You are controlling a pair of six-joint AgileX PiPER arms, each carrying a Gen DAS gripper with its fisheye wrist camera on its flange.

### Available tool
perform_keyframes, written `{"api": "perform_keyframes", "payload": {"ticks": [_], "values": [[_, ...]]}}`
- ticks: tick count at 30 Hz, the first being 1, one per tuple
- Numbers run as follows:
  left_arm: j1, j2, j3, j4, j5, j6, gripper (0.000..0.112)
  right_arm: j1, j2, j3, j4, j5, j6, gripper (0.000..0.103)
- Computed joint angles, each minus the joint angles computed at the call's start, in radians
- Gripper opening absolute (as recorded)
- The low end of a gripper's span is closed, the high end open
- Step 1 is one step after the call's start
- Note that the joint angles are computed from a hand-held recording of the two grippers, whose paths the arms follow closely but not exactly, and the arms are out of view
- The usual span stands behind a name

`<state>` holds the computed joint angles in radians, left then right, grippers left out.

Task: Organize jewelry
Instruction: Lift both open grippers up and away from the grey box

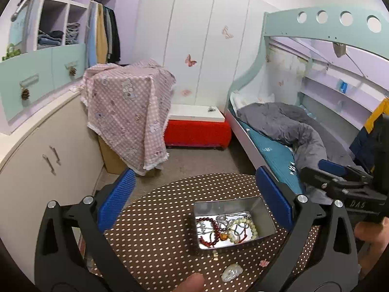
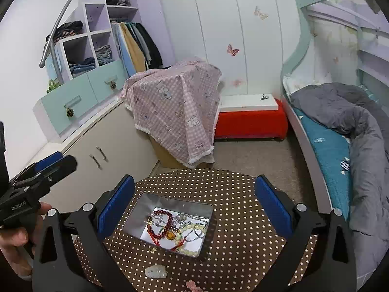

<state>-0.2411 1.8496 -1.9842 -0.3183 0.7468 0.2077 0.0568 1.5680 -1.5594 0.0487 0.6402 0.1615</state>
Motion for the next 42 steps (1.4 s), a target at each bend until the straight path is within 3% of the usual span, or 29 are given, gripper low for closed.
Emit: {"api": "perform_keyframes", "payload": {"ticks": [8, 12, 17, 20, 25, 28, 35, 42], "values": [[0.050, -0.239, 0.314, -0.114, -0.127, 0.133, 0.097, 0.115, -0.214, 0.173, -0.307, -0.007, 0.302, 0.095], [0.071, -0.353, 0.460, -0.181, -0.162, 0.205, 0.097, 0.224, -0.322, 0.239, -0.504, 0.042, 0.501, 0.095], [0.043, -0.465, 0.579, -0.097, -0.189, 0.193, 0.097, 0.344, -0.399, 0.293, -0.647, 0.138, 0.621, 0.095], [0.013, -0.525, 0.657, -0.023, -0.230, 0.137, 0.097, 0.353, -0.416, 0.312, -0.643, 0.140, 0.585, 0.095], [-0.036, -0.586, 0.797, 0.070, -0.339, 0.027, 0.097, 0.280, -0.444, 0.388, -0.508, 0.051, 0.421, 0.095], [-0.040, -0.584, 0.827, 0.073, -0.347, 0.004, 0.097, 0.246, -0.455, 0.438, -0.446, 0.015, 0.364, 0.095], [-0.024, -0.553, 0.861, -0.068, -0.365, 0.204, 0.097, 0.256, -0.494, 0.585, -0.472, -0.063, 0.488, 0.095], [-0.037, -0.453, 0.889, -0.276, -0.357, 0.462, 0.097, 0.289, -0.471, 0.656, -0.513, -0.067, 0.558, 0.095]]}}
